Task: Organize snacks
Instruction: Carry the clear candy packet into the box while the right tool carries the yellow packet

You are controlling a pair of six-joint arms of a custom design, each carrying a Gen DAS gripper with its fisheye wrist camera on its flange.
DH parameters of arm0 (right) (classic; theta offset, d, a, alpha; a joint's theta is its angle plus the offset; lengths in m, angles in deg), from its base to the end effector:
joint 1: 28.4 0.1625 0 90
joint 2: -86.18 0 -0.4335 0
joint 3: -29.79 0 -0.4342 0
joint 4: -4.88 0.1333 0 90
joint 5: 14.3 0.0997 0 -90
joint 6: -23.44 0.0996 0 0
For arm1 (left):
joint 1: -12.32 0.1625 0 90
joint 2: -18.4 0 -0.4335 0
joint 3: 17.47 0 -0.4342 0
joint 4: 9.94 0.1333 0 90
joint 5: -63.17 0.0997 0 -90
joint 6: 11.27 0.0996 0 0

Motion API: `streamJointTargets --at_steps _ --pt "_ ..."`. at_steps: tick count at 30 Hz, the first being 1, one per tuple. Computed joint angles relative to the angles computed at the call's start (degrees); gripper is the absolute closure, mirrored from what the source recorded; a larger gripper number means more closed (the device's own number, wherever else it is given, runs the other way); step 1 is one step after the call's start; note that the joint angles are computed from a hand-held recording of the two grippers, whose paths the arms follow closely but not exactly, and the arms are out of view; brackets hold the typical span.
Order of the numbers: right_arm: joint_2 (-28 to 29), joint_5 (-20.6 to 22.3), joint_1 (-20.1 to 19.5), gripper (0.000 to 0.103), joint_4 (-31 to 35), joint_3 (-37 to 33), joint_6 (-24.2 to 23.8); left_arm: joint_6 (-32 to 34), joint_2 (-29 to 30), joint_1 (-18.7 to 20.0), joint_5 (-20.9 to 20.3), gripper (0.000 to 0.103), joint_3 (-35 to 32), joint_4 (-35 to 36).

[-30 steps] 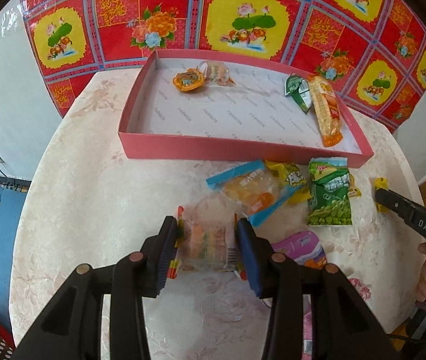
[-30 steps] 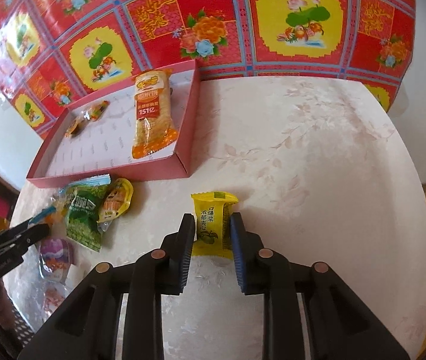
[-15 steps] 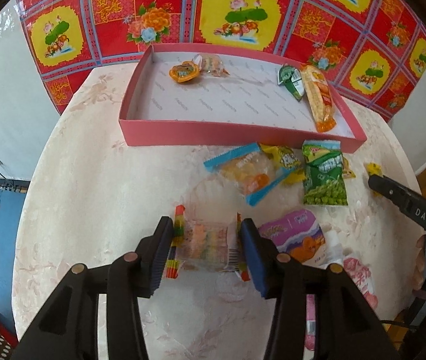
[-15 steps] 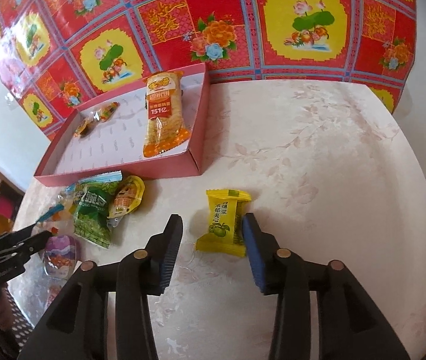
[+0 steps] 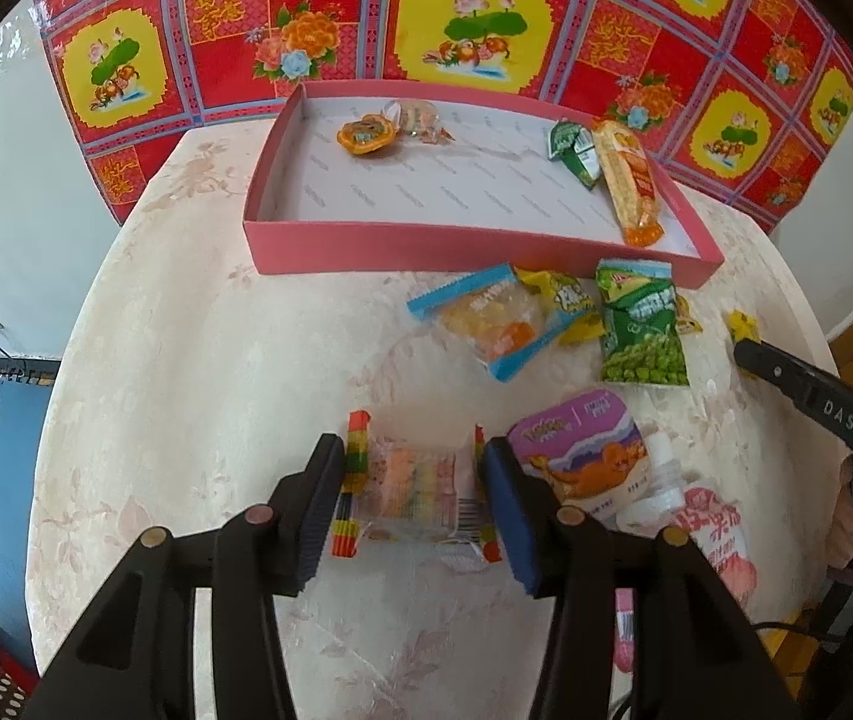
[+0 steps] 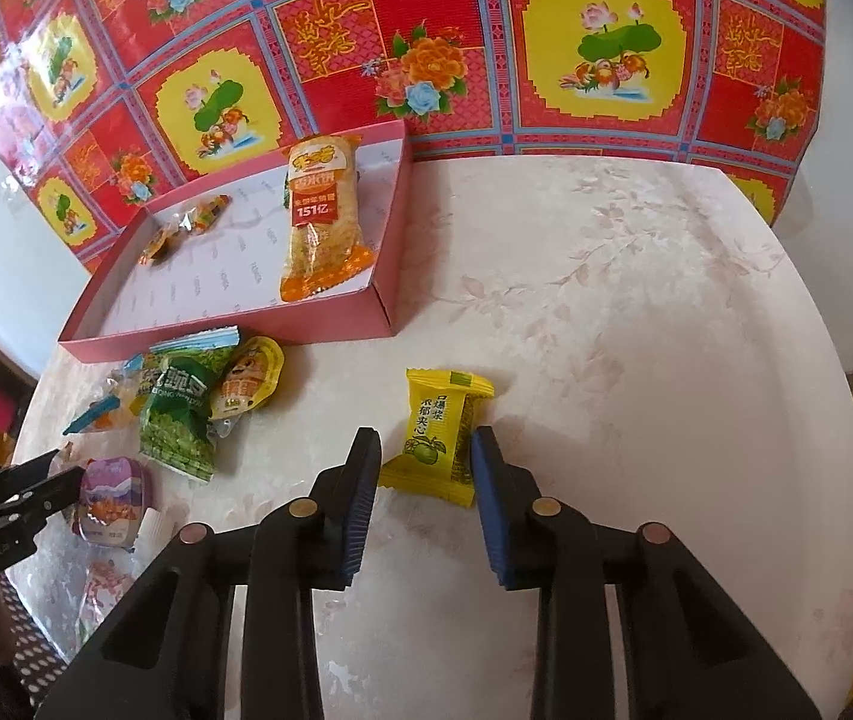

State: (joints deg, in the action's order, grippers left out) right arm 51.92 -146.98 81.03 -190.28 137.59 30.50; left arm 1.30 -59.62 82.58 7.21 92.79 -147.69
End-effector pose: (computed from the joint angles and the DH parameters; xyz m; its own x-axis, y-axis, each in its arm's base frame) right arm 0.2632 -0.5483 -0.0199 -0.8402 0.1886 0.5084 -0.1814 0.7858 -0.5913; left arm -0.0164 -0.6054 0.3021 -0.7398 0.3330 -0.5847 0.4984 0.8550 -0.1436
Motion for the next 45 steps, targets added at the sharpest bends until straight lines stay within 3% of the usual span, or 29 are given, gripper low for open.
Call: streamJointTargets --at_steps 5,18,22,25,45 --pt "0.2 1.1 0.4 0.072 0.0 0.0 -0.3 0.4 -0.6 -0.1 -0.1 0.047 0.2 0.4" --pt "-0.1 3.8 1.5 0.072 -1.0 0.6 -0.8 2.3 -2.7 0.6 -1.9 0.047 2.1 -0.3" --pt "0.0 4.3 1.8 0.072 -1.1 0.6 -1.2 3.3 -2.7 1.2 -3.2 0.061 2.1 -1.8" --pt "-0.1 4.5 2.0 0.072 -1.2 0.5 -1.4 3.7 -2.8 1.3 -3.9 0.064 1.9 -1.7" --pt "0.0 3.9 3.4 0.074 -1.2 -1.7 -4.0 4.3 -2.5 1.1 -6.4 0.064 -0.6 -4.5"
